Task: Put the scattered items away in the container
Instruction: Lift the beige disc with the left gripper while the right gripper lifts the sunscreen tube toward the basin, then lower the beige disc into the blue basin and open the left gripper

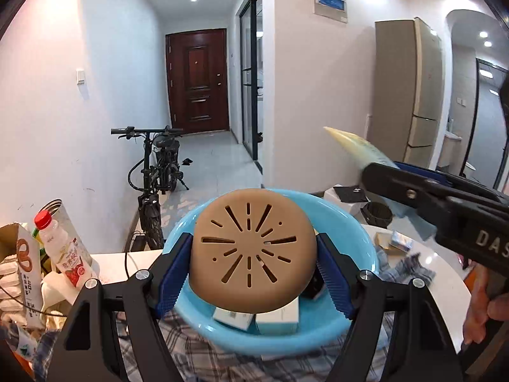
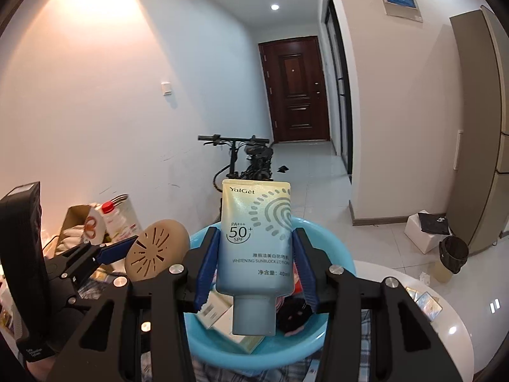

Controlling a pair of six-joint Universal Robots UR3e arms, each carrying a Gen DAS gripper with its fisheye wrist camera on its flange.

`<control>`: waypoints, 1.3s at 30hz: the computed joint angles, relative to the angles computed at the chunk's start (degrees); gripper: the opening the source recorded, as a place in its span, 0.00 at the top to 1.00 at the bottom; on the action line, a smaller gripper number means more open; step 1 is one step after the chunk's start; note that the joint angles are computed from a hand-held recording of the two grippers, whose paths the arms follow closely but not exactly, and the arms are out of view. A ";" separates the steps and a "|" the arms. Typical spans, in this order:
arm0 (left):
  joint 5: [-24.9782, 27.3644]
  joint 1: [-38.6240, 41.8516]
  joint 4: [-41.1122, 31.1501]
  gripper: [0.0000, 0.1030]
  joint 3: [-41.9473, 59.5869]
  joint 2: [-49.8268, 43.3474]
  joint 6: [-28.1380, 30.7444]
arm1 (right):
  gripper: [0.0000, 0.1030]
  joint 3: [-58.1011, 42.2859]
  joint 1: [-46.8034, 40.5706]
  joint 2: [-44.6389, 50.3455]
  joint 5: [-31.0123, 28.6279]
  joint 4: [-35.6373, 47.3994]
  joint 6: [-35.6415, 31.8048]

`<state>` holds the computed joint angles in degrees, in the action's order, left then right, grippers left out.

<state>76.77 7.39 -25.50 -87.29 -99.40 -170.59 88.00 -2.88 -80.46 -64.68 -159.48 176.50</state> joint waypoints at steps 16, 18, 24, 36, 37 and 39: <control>-3.43 1.09 -11.64 0.24 31.95 -25.00 -5.77 | 0.56 -16.98 0.06 16.55 -0.87 5.75 -0.63; -3.00 1.30 -10.88 0.24 32.73 -26.39 -6.73 | 0.56 -18.48 0.03 17.62 -1.02 6.51 -0.66; -4.10 1.45 -15.15 0.24 39.14 -29.75 -6.14 | 0.56 -23.13 -0.75 21.01 0.74 10.64 -0.04; -3.33 1.10 -20.13 0.24 44.02 -33.80 -6.86 | 0.56 -28.55 1.72 25.26 -3.13 14.07 -0.68; -3.92 1.18 -21.41 0.24 45.25 -34.71 -6.89 | 0.56 -29.02 1.96 25.61 -3.37 14.33 -0.86; -3.23 0.86 -22.94 0.24 47.50 -36.46 -7.02 | 0.56 -29.83 2.30 26.24 -3.64 14.68 -1.07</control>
